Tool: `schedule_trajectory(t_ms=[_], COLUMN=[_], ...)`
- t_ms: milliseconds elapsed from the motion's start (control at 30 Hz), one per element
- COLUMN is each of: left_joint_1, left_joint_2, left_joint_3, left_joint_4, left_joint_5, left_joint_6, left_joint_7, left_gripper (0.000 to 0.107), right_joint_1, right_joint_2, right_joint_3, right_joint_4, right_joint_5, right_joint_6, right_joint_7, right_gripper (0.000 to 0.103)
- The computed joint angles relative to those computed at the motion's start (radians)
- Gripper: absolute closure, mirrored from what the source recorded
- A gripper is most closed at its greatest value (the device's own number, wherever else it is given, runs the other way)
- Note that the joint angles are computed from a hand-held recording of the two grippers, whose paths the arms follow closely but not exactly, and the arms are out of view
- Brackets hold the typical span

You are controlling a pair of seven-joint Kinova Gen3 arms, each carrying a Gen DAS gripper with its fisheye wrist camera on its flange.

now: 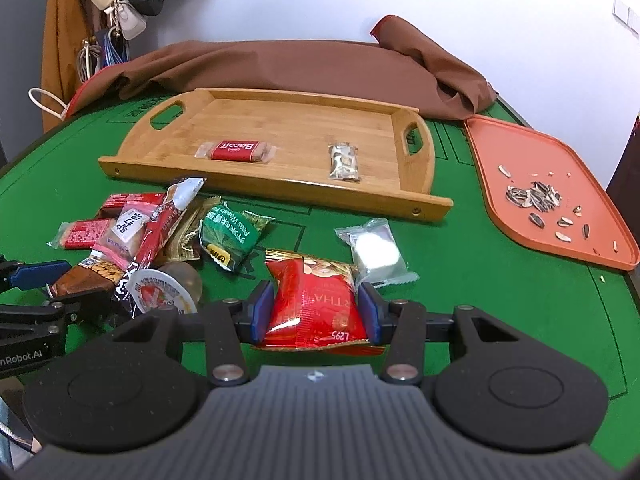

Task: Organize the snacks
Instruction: 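Lift the red nut bag with the right tool while the left tool lifts the brown cake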

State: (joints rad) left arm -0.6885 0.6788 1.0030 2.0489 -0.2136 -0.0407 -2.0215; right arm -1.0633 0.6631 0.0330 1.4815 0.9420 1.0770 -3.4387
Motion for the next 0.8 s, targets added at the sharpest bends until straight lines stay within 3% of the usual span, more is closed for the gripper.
schedule_trajectory(t_ms=[300,367,433,500,600,667,733,800], left_joint_1=[-0.041,-0.06,-0.08,-0.093,-0.097,-0.081,-0.065,-0.044], left_joint_2=[-0.001,-0.002,0.0,0.006,0.009,-0.012,-0.023,-0.034], left_joint_3=[0.045,0.063,0.082,0.098,0.103,0.082,0.064,0.043], left_joint_4=[-0.021,-0.017,-0.019,-0.026,-0.031,-0.013,0.005,0.021], left_joint_5=[0.049,0.062,0.074,0.079,0.092,0.092,0.078,0.062], left_joint_6=[0.057,0.05,0.051,0.052,0.055,0.029,0.009,-0.008], left_joint_7=[-0.036,-0.052,-0.06,-0.071,-0.084,-0.091,-0.092,-0.082], left_gripper=[0.068,0.076,0.099,0.101,0.097,0.089,0.07,0.069], right_joint_1=[-0.004,-0.008,-0.01,-0.008,-0.005,-0.003,0.001,0.005], right_joint_2=[-0.005,-0.008,-0.014,-0.021,-0.026,-0.027,-0.027,-0.027], right_joint_3=[0.005,0.007,0.007,0.005,0.0,-0.005,-0.011,-0.015], right_joint_4=[0.012,0.015,0.019,0.027,0.031,0.029,0.03,0.03], right_joint_5=[0.015,0.024,0.032,0.041,0.049,0.05,0.048,0.043], right_joint_6=[-0.02,-0.013,-0.007,-0.006,0.0,0.005,0.004,0.0], right_joint_7=[-0.025,-0.031,-0.041,-0.052,-0.061,-0.062,-0.061,-0.06], right_gripper=[0.052,0.052,0.053,0.053,0.053,0.053,0.053,0.052])
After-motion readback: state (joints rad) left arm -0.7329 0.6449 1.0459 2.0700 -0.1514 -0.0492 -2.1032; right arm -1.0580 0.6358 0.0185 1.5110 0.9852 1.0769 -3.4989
